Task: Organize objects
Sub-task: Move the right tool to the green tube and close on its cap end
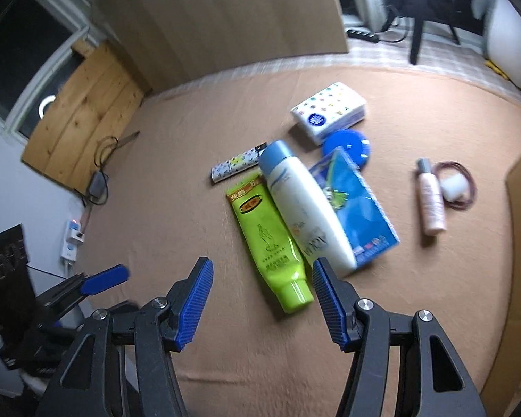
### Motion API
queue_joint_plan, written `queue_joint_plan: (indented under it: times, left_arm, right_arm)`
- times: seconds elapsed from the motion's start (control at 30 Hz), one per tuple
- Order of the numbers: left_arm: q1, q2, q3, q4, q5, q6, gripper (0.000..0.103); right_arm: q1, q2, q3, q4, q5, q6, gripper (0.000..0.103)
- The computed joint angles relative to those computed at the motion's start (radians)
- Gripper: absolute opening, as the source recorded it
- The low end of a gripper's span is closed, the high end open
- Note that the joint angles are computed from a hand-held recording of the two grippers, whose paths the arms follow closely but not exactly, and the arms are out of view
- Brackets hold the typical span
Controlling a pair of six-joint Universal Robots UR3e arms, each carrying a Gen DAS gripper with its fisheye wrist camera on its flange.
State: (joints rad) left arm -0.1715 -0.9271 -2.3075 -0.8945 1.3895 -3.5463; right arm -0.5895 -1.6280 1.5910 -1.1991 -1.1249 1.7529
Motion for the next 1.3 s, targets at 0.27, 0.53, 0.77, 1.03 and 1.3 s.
queue_joint_plan:
  times: [0.27,0.53,0.77,1.03,1.3]
  left_arm:
    - [0.127,0.161,-0.053,-0.130,-0.055,0.066,0.075]
    - [0.218,0.247,-0.075,-0.215,-0.102,0.122,0.075]
    - [0.277,0.285,-0.076,-0.265,-0.135,0.162,0.075]
    - [0.297,0.292,-0.083,-0.277,-0.144,0.180,0.075]
    - [0.325,0.293,-0.084,-0.288,-0.152,0.198,0.075]
  right_arm:
    - [0.174,-0.018,0.129,-0.250,-0.023,0.151,0.056]
    - [0.299,-0.003,0.197,-0.456,-0.048,0.260,0.056]
    - [0.381,0.020,0.215,-0.554,-0.077,0.322,0.056]
    - [0.425,0.056,0.225,-0.588,-0.118,0.349,0.055]
    - [0.371,-0.013,0.265,-0.480,-0.116,0.280,0.054]
